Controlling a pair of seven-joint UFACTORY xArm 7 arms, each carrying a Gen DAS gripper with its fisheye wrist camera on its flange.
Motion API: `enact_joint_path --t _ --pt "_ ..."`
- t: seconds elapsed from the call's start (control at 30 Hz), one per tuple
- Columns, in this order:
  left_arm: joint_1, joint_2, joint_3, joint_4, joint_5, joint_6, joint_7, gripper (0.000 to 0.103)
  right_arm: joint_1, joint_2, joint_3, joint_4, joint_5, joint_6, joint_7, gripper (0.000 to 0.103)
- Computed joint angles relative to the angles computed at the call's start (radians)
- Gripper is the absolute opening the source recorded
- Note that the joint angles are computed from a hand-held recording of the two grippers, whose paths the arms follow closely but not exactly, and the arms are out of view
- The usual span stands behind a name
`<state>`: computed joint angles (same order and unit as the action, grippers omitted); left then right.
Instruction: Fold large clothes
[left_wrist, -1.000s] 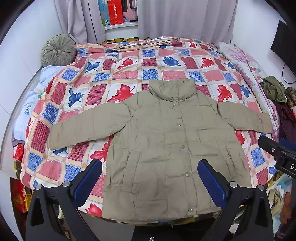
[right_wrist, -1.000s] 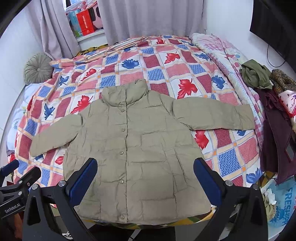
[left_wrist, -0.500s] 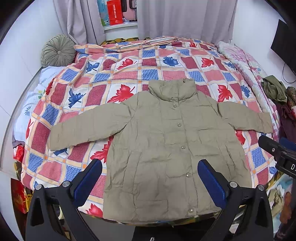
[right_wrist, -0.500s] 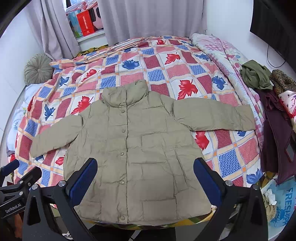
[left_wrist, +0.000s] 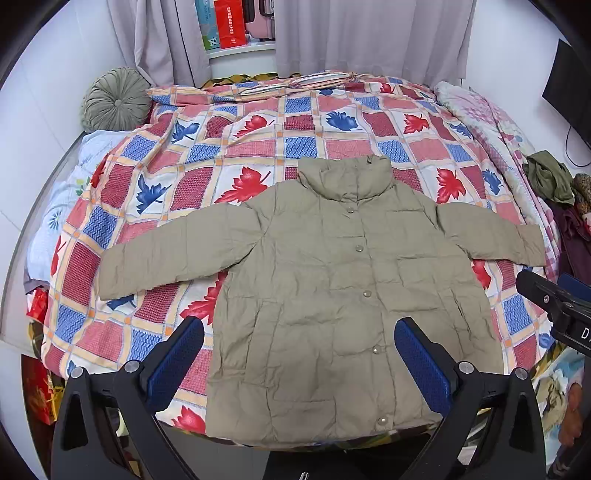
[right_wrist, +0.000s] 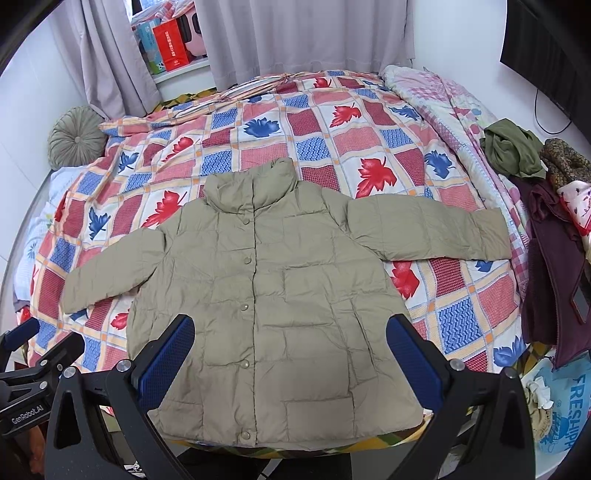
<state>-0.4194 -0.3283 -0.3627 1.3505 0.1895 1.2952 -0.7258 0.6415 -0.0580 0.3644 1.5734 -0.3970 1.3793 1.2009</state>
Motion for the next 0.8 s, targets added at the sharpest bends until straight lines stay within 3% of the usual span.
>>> enact_joint_path --t 0.8 --pt "0.000 -0.003 0.008 -0.011 -0.008 -0.001 0.010 0.103 0.005 0.008 -0.003 0.007 -0.002 0.000 0.002 0.103"
